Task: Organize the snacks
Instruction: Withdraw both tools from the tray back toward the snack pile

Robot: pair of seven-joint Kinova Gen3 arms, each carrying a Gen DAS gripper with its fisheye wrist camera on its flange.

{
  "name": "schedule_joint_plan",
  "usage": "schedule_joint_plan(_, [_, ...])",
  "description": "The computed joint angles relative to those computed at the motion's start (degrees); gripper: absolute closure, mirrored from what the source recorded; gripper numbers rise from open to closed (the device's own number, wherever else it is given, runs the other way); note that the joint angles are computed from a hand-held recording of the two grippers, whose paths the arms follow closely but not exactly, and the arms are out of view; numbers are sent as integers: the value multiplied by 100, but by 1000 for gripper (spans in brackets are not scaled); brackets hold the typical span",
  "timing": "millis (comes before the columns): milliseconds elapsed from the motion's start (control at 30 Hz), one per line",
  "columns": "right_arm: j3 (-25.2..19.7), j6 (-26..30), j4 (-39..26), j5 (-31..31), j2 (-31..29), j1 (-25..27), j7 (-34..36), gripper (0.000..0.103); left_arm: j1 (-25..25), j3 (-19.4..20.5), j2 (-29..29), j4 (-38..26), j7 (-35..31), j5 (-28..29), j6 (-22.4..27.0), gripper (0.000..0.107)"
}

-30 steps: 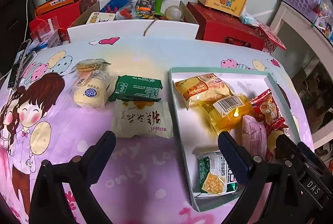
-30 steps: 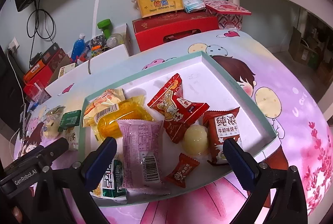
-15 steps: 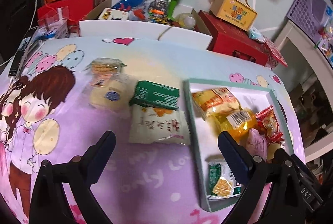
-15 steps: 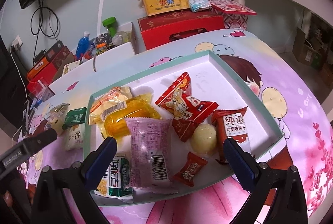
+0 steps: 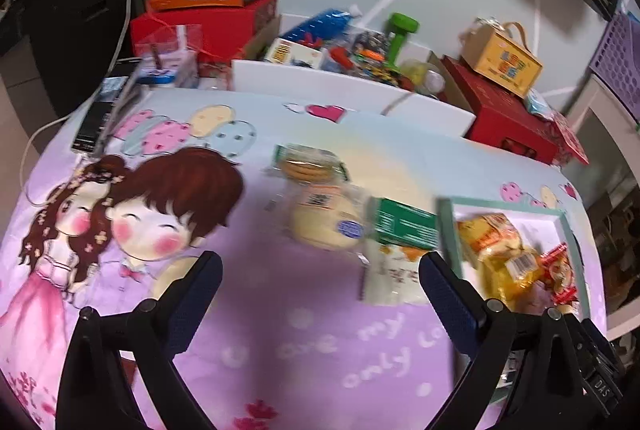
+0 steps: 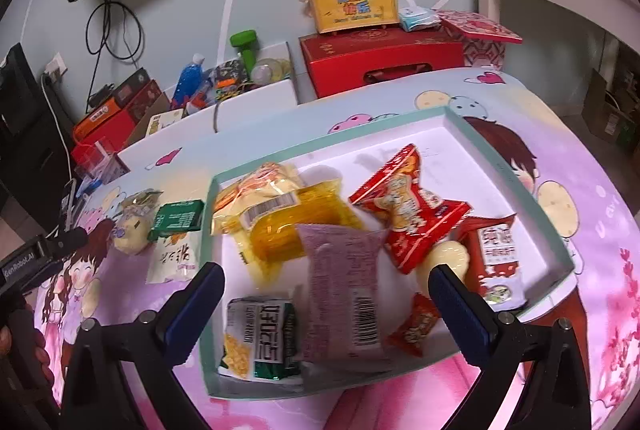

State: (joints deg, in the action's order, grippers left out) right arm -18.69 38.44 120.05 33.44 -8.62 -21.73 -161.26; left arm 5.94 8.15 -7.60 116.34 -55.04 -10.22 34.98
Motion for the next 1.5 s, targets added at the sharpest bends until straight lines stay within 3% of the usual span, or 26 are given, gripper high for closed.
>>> schedule_joint_plan(533, [128,5,-269,109,494,-561,-44,0,-341,-529,-97,164,-951,838,-84,9])
schedule_joint_plan(933, [272,15,-499,158,773,-871,-10,0,-463,-596,0,97,-1431,1138,-23,9])
schedule_joint_plan(1167, [350,-279,-596,131,860,-977,101,0,-518,-965,30,171,-2229,2087,-82,9])
schedule_joint_plan(1500, [459,-366,-943,119,1220,-1317,391,0,-693,-1010,104,225,-2705,2631,-176,9])
